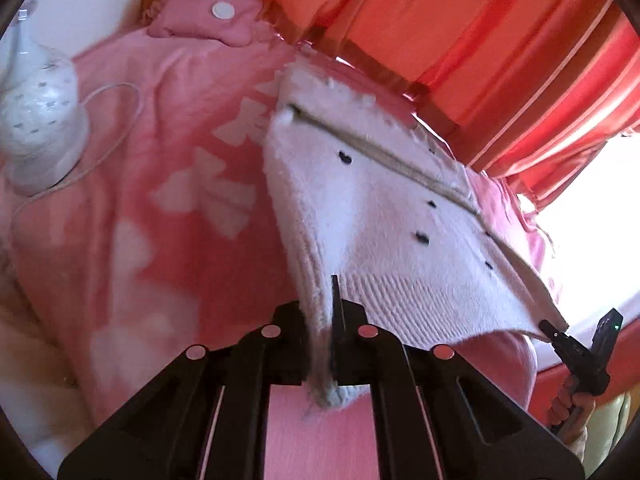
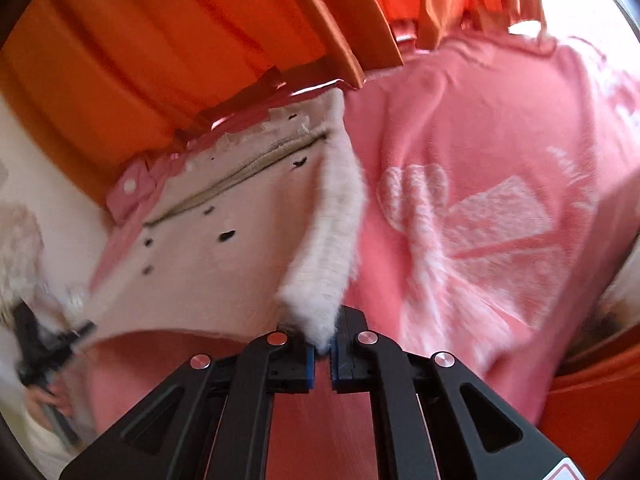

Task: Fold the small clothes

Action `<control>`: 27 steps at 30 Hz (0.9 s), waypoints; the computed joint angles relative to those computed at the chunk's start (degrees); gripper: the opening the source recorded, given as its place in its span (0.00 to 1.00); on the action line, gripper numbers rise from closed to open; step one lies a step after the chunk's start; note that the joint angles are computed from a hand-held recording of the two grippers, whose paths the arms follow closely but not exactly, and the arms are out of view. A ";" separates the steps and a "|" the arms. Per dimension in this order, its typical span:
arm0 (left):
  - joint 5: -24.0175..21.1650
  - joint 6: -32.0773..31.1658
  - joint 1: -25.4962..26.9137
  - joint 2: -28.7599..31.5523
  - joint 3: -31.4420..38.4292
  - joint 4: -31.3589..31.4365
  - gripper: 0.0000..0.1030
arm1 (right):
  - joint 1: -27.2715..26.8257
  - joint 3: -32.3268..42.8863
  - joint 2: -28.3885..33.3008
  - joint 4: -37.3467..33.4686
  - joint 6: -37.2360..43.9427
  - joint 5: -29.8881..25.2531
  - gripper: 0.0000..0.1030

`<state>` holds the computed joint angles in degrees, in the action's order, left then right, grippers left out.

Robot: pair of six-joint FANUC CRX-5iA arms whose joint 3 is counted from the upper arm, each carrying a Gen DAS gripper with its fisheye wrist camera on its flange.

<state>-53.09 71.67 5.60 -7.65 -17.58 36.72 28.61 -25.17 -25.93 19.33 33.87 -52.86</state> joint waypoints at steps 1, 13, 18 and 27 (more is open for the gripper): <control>-0.94 0.00 0.24 -1.14 -0.75 -0.23 0.06 | 2.01 -1.01 -1.65 1.11 -0.49 -2.47 0.04; 3.64 -2.77 0.05 -5.82 0.75 2.33 0.06 | -0.34 -1.19 -6.98 4.36 1.04 7.01 0.04; 18.85 0.51 -6.38 9.07 14.75 -3.96 0.06 | -12.84 0.42 8.06 11.13 -8.73 31.11 0.04; 11.70 25.19 -9.78 38.91 48.35 -24.71 0.06 | -18.24 27.00 40.00 2.34 -4.56 25.07 0.04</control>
<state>-41.38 96.86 -4.18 31.25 30.77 12.01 10.37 1.83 14.07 21.67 29.30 -27.79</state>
